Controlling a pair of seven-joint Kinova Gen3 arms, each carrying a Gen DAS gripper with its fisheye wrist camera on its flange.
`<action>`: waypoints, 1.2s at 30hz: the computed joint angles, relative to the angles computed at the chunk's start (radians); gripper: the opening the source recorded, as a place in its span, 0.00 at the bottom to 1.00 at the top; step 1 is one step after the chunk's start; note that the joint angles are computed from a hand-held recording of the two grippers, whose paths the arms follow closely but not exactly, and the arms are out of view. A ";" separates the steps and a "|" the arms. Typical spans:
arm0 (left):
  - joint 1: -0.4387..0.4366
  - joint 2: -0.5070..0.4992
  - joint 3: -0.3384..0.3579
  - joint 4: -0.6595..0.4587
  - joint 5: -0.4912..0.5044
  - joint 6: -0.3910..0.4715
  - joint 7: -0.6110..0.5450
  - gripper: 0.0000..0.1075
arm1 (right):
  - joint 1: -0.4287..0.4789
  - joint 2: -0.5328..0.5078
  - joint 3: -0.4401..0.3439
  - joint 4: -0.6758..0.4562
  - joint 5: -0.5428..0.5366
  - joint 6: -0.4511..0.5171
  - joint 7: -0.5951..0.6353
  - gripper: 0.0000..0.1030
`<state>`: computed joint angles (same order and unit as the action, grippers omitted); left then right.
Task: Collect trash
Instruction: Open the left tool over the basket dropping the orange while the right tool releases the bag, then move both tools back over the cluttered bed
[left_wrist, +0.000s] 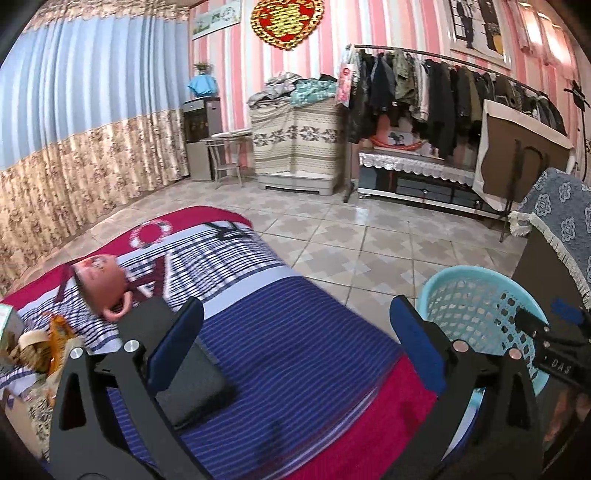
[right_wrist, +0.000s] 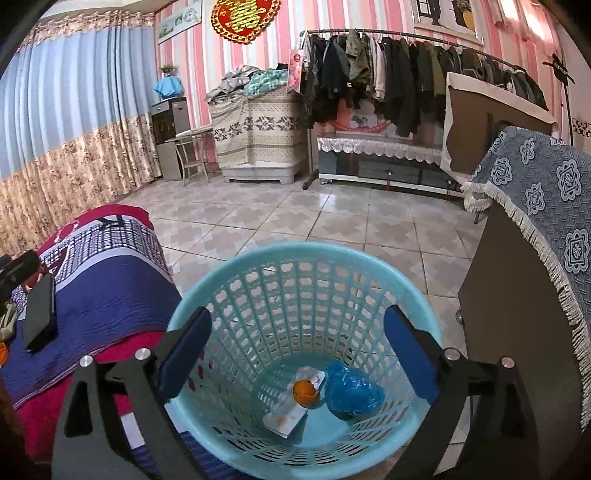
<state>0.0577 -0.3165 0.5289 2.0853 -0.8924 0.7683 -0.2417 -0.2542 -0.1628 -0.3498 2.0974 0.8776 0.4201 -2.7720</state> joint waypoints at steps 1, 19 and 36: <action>0.010 -0.024 -0.019 0.012 0.019 0.005 -0.014 0.91 | -0.002 -0.001 -0.008 -0.002 0.004 0.006 -0.008 0.90; -0.048 -0.415 -0.233 0.149 0.301 0.130 -0.380 0.91 | -0.160 0.012 -0.061 -0.034 0.109 0.024 -0.102 0.95; -0.190 -0.704 -0.534 0.197 0.359 0.297 -0.711 0.91 | -0.484 0.159 -0.128 -0.156 0.136 0.148 -0.038 0.96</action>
